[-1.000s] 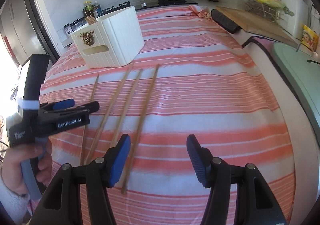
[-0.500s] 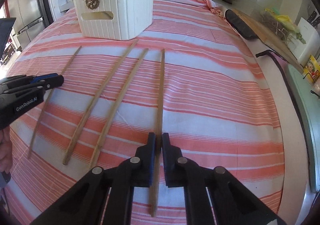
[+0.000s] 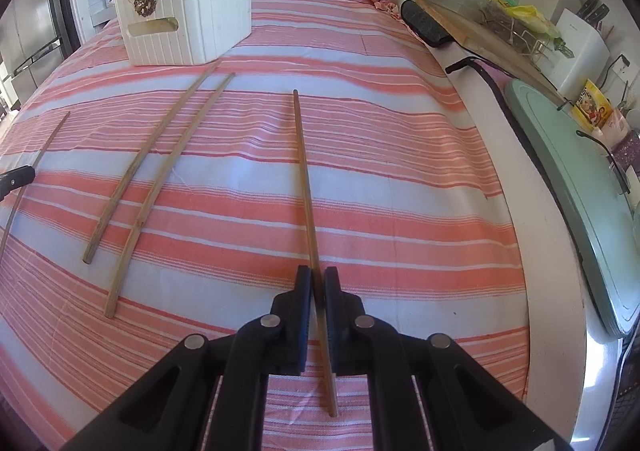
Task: Organize utensils
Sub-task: 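Lift both held chopsticks and carry them over the cream holder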
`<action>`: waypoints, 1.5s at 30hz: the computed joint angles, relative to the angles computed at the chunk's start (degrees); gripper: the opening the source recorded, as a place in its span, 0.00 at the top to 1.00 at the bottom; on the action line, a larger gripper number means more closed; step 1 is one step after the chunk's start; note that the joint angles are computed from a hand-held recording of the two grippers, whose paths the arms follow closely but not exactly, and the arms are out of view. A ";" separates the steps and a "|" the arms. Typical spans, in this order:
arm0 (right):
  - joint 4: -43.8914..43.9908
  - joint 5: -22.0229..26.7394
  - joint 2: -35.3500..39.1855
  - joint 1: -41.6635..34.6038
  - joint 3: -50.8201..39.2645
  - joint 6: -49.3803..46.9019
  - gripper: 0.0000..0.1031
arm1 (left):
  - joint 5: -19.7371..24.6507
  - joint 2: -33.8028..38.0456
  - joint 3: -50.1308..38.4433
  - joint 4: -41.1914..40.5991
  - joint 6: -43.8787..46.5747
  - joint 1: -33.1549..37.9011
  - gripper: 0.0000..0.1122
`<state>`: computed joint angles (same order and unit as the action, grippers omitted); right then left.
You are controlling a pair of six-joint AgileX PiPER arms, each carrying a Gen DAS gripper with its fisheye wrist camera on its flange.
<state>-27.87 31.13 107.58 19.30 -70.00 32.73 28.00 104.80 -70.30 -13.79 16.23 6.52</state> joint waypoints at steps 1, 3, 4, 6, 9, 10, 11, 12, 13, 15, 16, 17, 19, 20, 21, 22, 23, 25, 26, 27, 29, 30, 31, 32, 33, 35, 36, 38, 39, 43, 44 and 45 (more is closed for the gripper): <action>0.36 0.06 0.13 0.00 -0.26 -0.36 0.93 | 0.37 0.06 -0.17 -0.60 0.75 0.13 0.93; 3.66 -0.58 -0.33 -0.79 -0.16 -3.55 0.92 | 2.68 0.24 -1.10 -4.32 4.44 1.05 0.82; 6.90 -1.03 -0.70 -1.64 -0.15 -6.97 0.89 | 4.75 0.49 -2.00 -8.03 7.92 2.08 0.65; 13.96 -2.09 -2.45 -3.55 0.66 -14.34 0.76 | 9.03 0.90 -3.71 -15.33 14.68 4.84 0.42; 23.85 -1.22 -4.84 -6.76 0.69 -24.15 0.64 | 14.33 2.08 -6.91 -19.11 19.59 7.55 0.38; 26.38 0.04 -5.15 -7.66 0.00 -26.89 0.64 | 15.74 2.78 -8.47 -18.66 19.61 7.82 0.37; 29.10 1.61 -5.21 -8.55 -1.07 -29.81 0.64 | 16.93 3.38 -9.88 -17.74 19.13 7.76 0.35; 31.88 3.33 -4.93 -9.42 -2.49 -32.83 0.64 | 18.20 4.36 -11.67 -16.44 18.44 7.44 0.31; 34.12 4.97 -4.28 -10.24 -4.18 -35.18 0.64 | 18.90 5.33 -13.27 -15.14 17.85 6.83 0.31; 35.03 7.81 -2.34 -10.75 -7.85 -35.74 0.64 | 18.58 7.31 -16.11 -11.02 15.46 4.93 0.31; 34.36 9.16 -0.72 -10.59 -10.33 -35.38 0.64 | 18.32 8.35 -17.62 -7.98 13.12 4.00 0.31; 32.78 10.41 1.27 -10.08 -13.19 -34.53 0.64 | 18.21 9.61 -19.29 -5.23 10.50 3.18 0.31; 31.43 13.26 5.40 -9.01 -18.90 -34.15 0.64 | 19.69 12.03 -22.69 -2.90 7.78 3.14 0.32; 31.71 14.91 7.73 -8.49 -22.10 -34.82 0.64 | 20.66 13.41 -24.65 -1.97 6.52 3.16 0.32; 31.06 16.29 10.00 -7.84 -25.20 -34.77 0.64 | 20.85 14.35 -26.09 -0.63 5.10 2.86 0.33; 29.29 17.90 12.96 -6.86 -29.25 -33.89 0.64 | 20.88 15.04 -27.34 0.91 3.87 2.40 0.34; 27.83 19.55 15.74 -6.10 -33.10 -33.19 0.64 | 21.73 16.04 -29.19 2.42 2.59 1.89 0.36; 24.68 23.27 21.65 -4.83 -41.73 -31.24 0.64 | 23.06 17.62 -32.22 4.71 0.96 1.07 0.48; 23.52 25.04 24.63 -4.42 -46.26 -30.44 0.64 | 23.44 18.22 -33.38 5.50 0.63 0.70 0.53; 23.30 25.12 26.26 -4.39 -48.82 -30.06 0.64 | 23.77 18.69 -34.37 5.47 0.85 0.56 0.68; 24.36 26.76 29.32 -4.88 -54.59 -29.42 0.86 | 25.34 19.81 -36.63 3.70 1.84 0.96 0.94; 24.74 28.22 30.69 -5.12 -57.39 -29.00 0.93 | 26.16 20.32 -37.56 1.86 2.42 1.52 0.95; 25.52 28.66 31.06 -5.45 -58.35 -29.15 0.94 | 26.07 20.39 -37.67 0.65 2.76 1.92 0.96; 27.05 27.93 30.68 -5.84 -57.89 -29.76 0.94 | 25.41 19.95 -36.95 -0.27 3.33 2.22 0.97; 27.87 26.67 29.88 -5.95 -56.78 -30.07 0.94 | 24.42 19.10 -35.76 -1.30 4.22 2.55 0.97; 30.99 21.48 24.42 -6.58 -49.16 -31.84 0.94 | 22.41 16.24 -32.58 -4.63 6.59 3.35 0.97; 33.21 18.29 20.87 -6.94 -44.61 -33.19 0.94 | 21.68 14.57 -31.00 -6.80 7.93 3.99 0.97; 37.18 12.98 13.76 -7.53 -36.30 -36.19 0.94 | 21.00 11.06 -28.28 -11.48 10.92 5.38 0.97; 39.13 11.00 10.74 -7.81 -32.99 -37.86 0.94 | 21.44 9.90 -28.07 -13.75 12.61 6.31 0.97; 43.94 5.07 -1.01 -8.21 -21.97 -42.36 0.94 | 22.41 1.25 -22.19 -22.73 20.56 9.91 0.97; 44.30 3.80 -3.76 -8.07 -19.54 -42.68 0.94 | 22.83 -0.78 -20.90 -24.60 22.23 10.74 0.97; 44.78 3.03 -5.59 -8.10 -18.24 -43.15 0.94 | 23.54 -2.20 -20.37 -26.42 23.71 11.66 0.97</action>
<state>16.91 34.16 101.99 11.21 -88.24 -10.42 51.54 102.60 -90.67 -40.21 39.94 18.18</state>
